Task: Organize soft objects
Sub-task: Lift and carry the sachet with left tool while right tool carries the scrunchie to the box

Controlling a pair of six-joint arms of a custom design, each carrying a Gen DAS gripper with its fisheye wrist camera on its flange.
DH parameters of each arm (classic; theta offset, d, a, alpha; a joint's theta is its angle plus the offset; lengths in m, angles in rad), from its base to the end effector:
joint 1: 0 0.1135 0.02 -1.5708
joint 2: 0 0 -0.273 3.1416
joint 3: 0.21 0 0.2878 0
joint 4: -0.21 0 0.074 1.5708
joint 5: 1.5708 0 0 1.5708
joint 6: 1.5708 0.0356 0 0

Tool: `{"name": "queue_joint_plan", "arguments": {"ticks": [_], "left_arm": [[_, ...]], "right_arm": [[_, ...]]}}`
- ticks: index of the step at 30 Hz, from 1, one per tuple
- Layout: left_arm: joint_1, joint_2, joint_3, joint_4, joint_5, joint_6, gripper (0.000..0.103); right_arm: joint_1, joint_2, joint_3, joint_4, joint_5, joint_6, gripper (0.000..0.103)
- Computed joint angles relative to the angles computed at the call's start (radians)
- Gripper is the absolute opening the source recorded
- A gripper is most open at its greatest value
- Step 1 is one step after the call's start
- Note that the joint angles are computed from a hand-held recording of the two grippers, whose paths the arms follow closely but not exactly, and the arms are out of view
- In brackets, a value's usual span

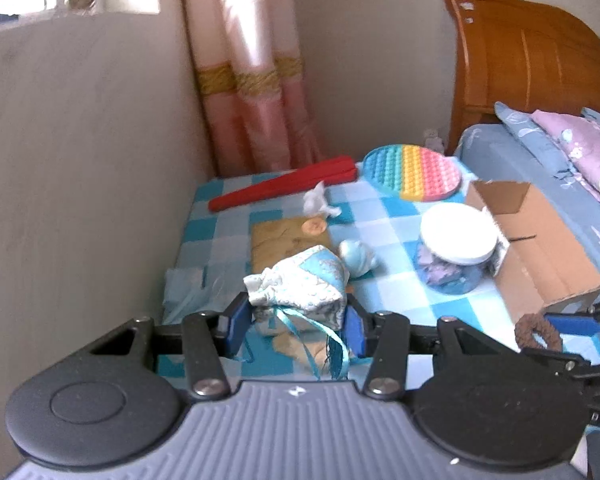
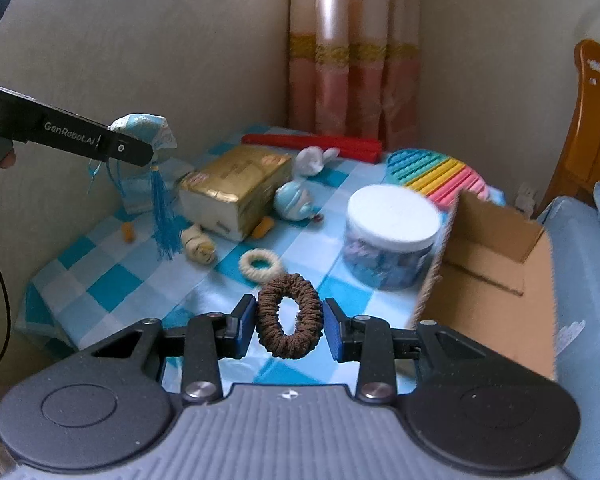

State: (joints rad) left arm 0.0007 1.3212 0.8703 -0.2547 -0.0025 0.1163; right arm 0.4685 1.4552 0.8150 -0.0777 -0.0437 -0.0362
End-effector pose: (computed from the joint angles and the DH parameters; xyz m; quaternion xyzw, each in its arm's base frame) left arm 0.3155 0.0003 0.2383 0.0519 0.9064 0.0256 0.4184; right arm 0.2961 0.1516 0.1926 -0.2360 0.8791 0.1081 0.3997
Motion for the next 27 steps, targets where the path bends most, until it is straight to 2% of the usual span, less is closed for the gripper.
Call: {"name": "queue_joint_plan", "arguments": {"ticks": [7, 15, 17, 19, 22, 24, 27], "left_arm": [[-0.086, 0.025, 0.065, -0.031, 0.024, 0.008, 0.048], [-0.18, 0.138, 0.204, -0.078, 0.034, 0.009, 0.048], [-0.198, 0.168, 0.246, -0.098, 0.045, 0.024, 0.048], [-0.212, 0.194, 0.291, -0.122, 0.047, 0.039, 0.048], [-0.237, 0.247, 0.368, -0.156, 0.021, 0.07, 0.048], [-0.252, 0.283, 0.418, -0.183, 0.012, 0.085, 0.048], [-0.279, 0.343, 0.506, -0.234, 0.004, 0.106, 0.048]], "right_arm": [[-0.106, -0.04, 0.017, -0.024, 0.0, -0.05, 0.041], [-0.232, 0.036, 0.114, -0.031, -0.002, -0.067, 0.043], [-0.255, 0.077, 0.151, -0.053, -0.019, -0.076, 0.049], [-0.263, 0.103, 0.164, -0.059, -0.019, -0.083, 0.075], [-0.259, 0.108, 0.145, -0.039, -0.015, -0.075, 0.093], [-0.264, 0.092, 0.119, -0.017, -0.042, -0.069, 0.101], [-0.277, 0.063, 0.086, 0.009, -0.081, -0.055, 0.103]]}}
